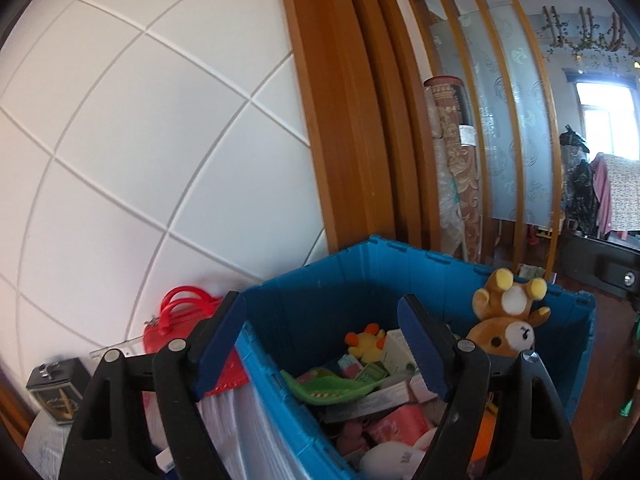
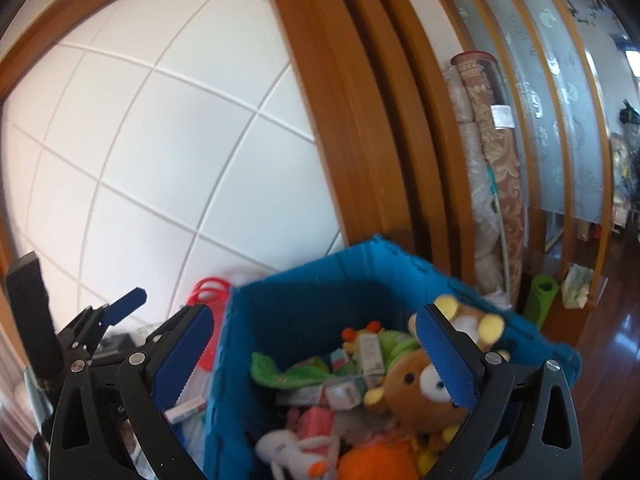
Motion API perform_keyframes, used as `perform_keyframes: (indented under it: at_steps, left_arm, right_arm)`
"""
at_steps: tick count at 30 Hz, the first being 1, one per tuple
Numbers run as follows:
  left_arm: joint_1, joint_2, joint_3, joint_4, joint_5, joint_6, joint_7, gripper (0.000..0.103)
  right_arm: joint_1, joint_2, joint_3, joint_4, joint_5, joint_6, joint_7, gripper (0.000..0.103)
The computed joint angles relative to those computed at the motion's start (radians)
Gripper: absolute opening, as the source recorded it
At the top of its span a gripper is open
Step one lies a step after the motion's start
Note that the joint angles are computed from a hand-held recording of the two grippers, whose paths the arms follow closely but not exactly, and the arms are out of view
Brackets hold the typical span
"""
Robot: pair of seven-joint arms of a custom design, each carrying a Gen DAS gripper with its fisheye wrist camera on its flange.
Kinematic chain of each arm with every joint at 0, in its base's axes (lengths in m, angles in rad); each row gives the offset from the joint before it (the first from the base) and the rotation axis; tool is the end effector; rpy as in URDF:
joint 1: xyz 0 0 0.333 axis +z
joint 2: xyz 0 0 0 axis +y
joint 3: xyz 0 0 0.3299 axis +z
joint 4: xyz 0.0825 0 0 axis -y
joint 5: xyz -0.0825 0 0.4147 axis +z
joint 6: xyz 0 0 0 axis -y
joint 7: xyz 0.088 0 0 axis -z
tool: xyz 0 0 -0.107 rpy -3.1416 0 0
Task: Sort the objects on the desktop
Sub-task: 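Return both tools to the table pile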
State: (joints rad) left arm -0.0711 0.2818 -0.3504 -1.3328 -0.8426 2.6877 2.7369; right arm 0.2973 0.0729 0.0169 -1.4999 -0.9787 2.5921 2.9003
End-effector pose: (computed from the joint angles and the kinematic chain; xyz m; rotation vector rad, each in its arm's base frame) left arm 0.6832 -0.2298 0.7144 -0.6517 2.0544 -1.4320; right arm 0.6214 0.2181 0.7481 -1.0713 1.6803 -0.9748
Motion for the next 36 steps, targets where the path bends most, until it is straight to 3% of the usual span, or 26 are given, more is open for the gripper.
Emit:
perform_keyframes:
  at_steps: [10, 19, 23, 28, 36]
  left_arm:
    - [0.035, -0.084, 0.029, -0.162, -0.08, 0.155, 0.044, 0.078]
    - [0.096, -0.122, 0.086, -0.206, -0.202, 0.109, 0.105, 0.078]
    - [0.136, -0.128, 0.127, -0.221, -0.256, 0.074, 0.183, 0.078]
    - [0.193, -0.084, 0.17, -0.185, -0.228, 0.032, 0.201, 0.078]
    - [0.321, 0.105, 0.171, 0.023, -0.121, -0.014, 0.152, 0.078]
  right_arm:
    - [0.024, -0.011, 0.028, -0.067, -0.05, 0.057, 0.058, 0.103]
    - [0.106, 0.063, 0.036, 0.026, -0.04, 0.023, 0.015, 0.103]
    - [0.169, 0.149, 0.022, 0.124, -0.036, 0.012, 0.018, 0.103]
    - [0.252, 0.303, 0.004, 0.309, 0.055, -0.051, -0.032, 0.103]
    - [0.367, 0.605, -0.054, 0.707, 0.187, -0.186, -0.1, 0.103]
